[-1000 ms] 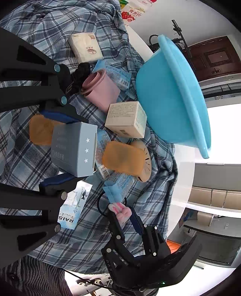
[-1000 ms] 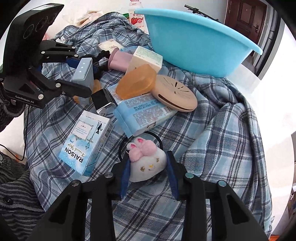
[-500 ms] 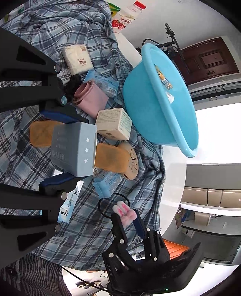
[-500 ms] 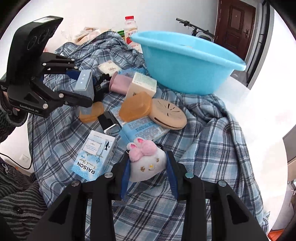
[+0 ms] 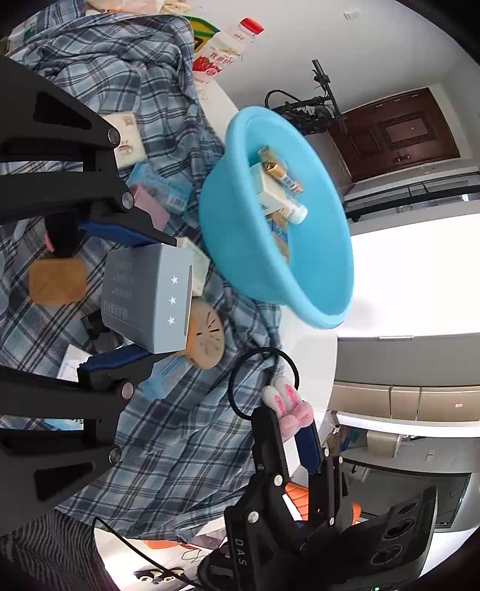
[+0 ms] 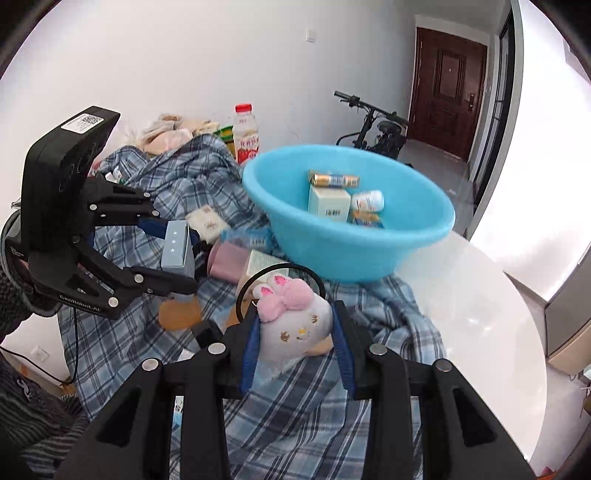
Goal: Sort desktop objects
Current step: 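Carry the starred box and bunny plush with both tools over the basin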
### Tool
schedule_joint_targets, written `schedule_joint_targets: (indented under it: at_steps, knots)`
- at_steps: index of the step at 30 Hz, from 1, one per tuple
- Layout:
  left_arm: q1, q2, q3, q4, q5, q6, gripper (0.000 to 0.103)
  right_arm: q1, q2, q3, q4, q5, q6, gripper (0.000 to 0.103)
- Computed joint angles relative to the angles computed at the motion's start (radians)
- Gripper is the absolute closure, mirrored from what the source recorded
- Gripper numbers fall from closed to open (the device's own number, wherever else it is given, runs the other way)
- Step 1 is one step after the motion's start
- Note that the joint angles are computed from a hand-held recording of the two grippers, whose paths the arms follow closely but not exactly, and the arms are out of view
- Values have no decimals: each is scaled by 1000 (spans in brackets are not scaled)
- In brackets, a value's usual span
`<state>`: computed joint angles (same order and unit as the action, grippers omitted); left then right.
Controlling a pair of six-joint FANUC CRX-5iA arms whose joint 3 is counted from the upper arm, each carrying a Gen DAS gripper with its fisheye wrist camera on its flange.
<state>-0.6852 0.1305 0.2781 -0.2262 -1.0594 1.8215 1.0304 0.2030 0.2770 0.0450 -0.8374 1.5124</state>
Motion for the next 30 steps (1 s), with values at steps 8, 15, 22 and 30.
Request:
schedule_joint_targets:
  at_steps: [8,15,22,30]
  knots:
    - [28,26,82,-41,11,33,52,-14,61,100,-22,23,5,68]
    - [40,69,178,-64,-27,12,52,-30,124,194,9,20,-15,68]
    - [80,126,274,-30,-49,-24,52,-44,206,323,51,-2,-39,68]
    - [147,243,429,46,-117,-48,52,-48,333,511,112,-84,-45,68]
